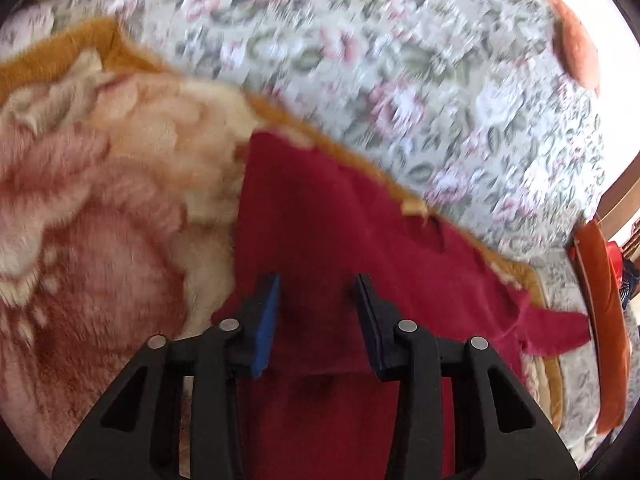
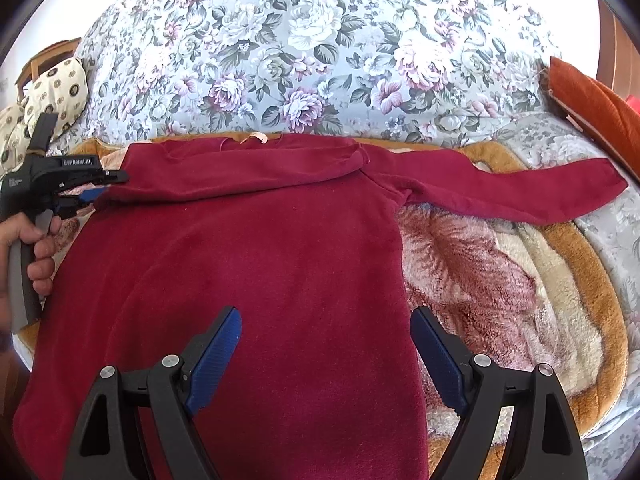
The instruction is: Fold small clothes
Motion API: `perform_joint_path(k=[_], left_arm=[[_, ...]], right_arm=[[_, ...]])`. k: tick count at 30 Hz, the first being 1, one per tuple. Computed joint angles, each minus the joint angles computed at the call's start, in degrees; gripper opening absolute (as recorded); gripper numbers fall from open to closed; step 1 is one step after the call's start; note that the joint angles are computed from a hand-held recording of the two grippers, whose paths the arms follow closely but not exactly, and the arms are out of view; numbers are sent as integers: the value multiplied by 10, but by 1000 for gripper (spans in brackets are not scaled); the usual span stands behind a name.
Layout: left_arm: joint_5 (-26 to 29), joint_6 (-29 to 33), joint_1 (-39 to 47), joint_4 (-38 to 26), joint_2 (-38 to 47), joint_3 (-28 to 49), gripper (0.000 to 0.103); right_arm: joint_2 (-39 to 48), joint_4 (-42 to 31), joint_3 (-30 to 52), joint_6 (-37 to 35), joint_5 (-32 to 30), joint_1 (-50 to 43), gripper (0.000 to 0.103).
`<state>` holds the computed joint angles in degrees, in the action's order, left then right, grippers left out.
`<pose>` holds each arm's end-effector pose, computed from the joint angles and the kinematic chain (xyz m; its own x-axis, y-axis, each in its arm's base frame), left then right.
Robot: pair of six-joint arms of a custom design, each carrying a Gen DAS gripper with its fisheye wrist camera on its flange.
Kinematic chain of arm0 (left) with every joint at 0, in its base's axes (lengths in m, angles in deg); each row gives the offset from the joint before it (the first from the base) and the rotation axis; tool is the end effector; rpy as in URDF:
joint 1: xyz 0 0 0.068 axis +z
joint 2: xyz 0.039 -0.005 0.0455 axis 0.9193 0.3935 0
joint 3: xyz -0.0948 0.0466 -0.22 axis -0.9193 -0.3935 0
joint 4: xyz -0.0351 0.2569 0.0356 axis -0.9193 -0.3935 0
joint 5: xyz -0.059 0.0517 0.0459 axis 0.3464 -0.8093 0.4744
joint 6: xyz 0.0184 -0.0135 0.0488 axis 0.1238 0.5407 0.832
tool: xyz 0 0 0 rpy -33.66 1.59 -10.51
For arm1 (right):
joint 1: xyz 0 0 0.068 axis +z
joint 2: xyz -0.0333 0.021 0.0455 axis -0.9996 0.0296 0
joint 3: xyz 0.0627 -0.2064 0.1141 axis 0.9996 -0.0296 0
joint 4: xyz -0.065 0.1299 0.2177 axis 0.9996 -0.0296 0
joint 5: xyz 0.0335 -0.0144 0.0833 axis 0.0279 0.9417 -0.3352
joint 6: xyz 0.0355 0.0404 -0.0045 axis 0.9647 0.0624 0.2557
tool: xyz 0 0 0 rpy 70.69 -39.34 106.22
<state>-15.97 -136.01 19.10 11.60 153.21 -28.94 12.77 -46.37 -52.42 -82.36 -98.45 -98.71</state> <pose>0.2196 -0.2112 0.2196 -0.4991 -0.6233 -0.6021 -0.4125 0.7819 -0.4675 0.1770 -0.0177 0.1751 -0.5537 -0.2321 -0.7997 -0.3625 0.9318 -0.0194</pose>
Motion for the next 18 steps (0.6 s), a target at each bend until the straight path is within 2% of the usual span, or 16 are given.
perform_joint_path(k=[3,6,8,9,10,13,16,18], left_arm=[[-13,81,17,-1,25,57,37],[37,158,72,-7,91,128,37],[89,150,118,-43,138,159,37],[105,142,131,-48,146,154,37],[115,137,137,-16,137,119,36],[94,103,127,144,60,-23,37],[97,101,127,185,43,-55,36],[93,102,124,191,39,-63,37]], right_arm=[[-6,0,-4,-1,5,4,85],[-16,1,-9,0,14,10,85],[-26,8,-15,19,35,18,85],[-24,8,-14,19,33,16,85],[-19,8,-12,19,30,13,85],[5,6,-2,17,22,6,85],[70,2,43,20,-38,-30,84],[106,47,76,40,-86,-55,84]])
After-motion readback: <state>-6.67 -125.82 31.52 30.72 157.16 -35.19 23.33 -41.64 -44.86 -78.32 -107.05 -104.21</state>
